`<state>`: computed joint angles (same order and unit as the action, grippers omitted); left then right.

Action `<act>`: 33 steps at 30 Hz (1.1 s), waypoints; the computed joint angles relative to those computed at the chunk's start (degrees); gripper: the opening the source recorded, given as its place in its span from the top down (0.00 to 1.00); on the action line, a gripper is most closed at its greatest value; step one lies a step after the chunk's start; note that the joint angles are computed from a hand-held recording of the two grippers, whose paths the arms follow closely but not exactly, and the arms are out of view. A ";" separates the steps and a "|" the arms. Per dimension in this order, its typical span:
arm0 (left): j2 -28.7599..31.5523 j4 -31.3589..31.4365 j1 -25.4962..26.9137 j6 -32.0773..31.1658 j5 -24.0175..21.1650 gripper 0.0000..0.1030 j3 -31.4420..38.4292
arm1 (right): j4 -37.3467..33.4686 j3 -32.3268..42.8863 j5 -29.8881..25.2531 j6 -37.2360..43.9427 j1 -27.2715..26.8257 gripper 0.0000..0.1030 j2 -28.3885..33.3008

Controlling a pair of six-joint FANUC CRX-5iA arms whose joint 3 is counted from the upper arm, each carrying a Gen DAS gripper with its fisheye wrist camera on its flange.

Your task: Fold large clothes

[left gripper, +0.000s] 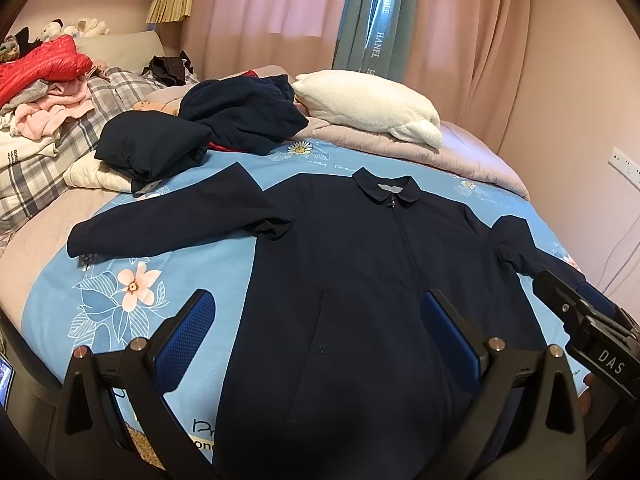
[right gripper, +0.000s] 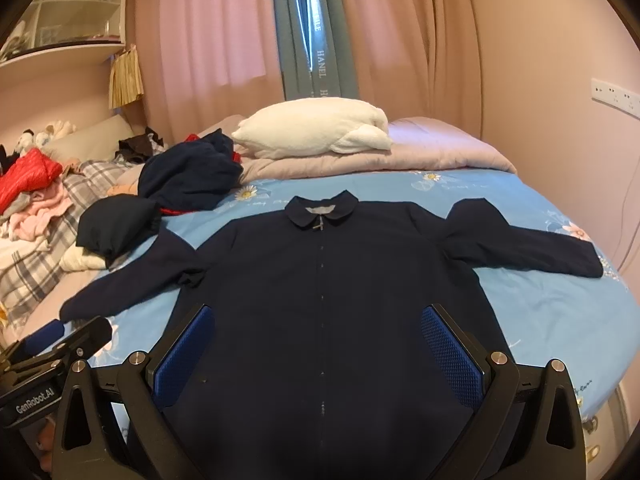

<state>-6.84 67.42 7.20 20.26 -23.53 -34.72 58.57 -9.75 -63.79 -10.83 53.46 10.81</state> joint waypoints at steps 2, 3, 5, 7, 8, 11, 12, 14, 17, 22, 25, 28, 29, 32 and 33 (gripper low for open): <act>-0.16 -1.17 0.31 0.01 0.08 0.00 0.27 | -0.10 0.35 -0.31 0.20 0.03 0.01 0.14; -0.29 -1.01 0.29 -0.18 0.13 0.00 0.17 | 0.02 0.25 -0.33 0.06 0.08 0.01 0.10; -0.49 -0.47 0.26 -0.79 0.07 0.00 -0.06 | 0.09 0.21 -0.25 0.07 0.09 0.01 0.02; -0.33 -2.10 0.70 0.33 -0.87 0.00 0.69 | 0.14 0.24 -0.41 0.10 0.15 0.01 0.05; -0.39 -1.81 0.72 -0.02 -1.05 0.00 0.62 | 0.19 0.07 -0.18 0.20 0.01 0.01 -0.15; -0.74 -1.94 0.46 -0.29 -0.63 0.00 0.44 | 0.41 -0.07 -0.10 0.21 0.00 0.01 -0.38; -0.79 -2.22 0.44 -0.02 -0.60 0.00 0.55 | 0.52 -0.25 -0.01 0.18 -0.01 0.01 -0.51; -0.87 -2.60 0.59 0.76 -1.10 0.00 0.67 | 0.61 -0.33 0.67 0.38 -0.24 0.01 -0.67; -1.35 -1.67 0.53 0.14 -1.45 0.00 0.29 | 0.83 -0.63 1.72 0.53 -0.67 0.01 -1.03; -1.89 -0.39 0.61 -1.22 -2.52 0.00 -0.16 | 0.88 -0.03 1.36 0.47 -0.36 0.01 -0.58; -2.08 2.14 0.22 -3.63 -2.54 0.00 -0.81 | 0.50 0.76 0.14 0.94 0.08 0.01 -0.01; -2.06 3.56 -0.24 -4.53 -2.23 0.00 -1.05 | 0.32 1.34 -0.63 1.52 0.33 0.01 0.40; -2.04 2.81 0.00 -4.04 -2.46 0.00 -0.92 | 0.35 1.29 -0.64 1.51 0.35 0.01 0.36; -1.92 1.71 0.25 -3.27 -2.93 0.00 -0.53 | 0.26 1.52 -0.97 1.61 0.38 0.01 0.51; -1.94 2.24 0.12 -3.79 -2.87 0.00 -0.64 | 0.23 1.57 -1.10 1.62 0.36 0.01 0.54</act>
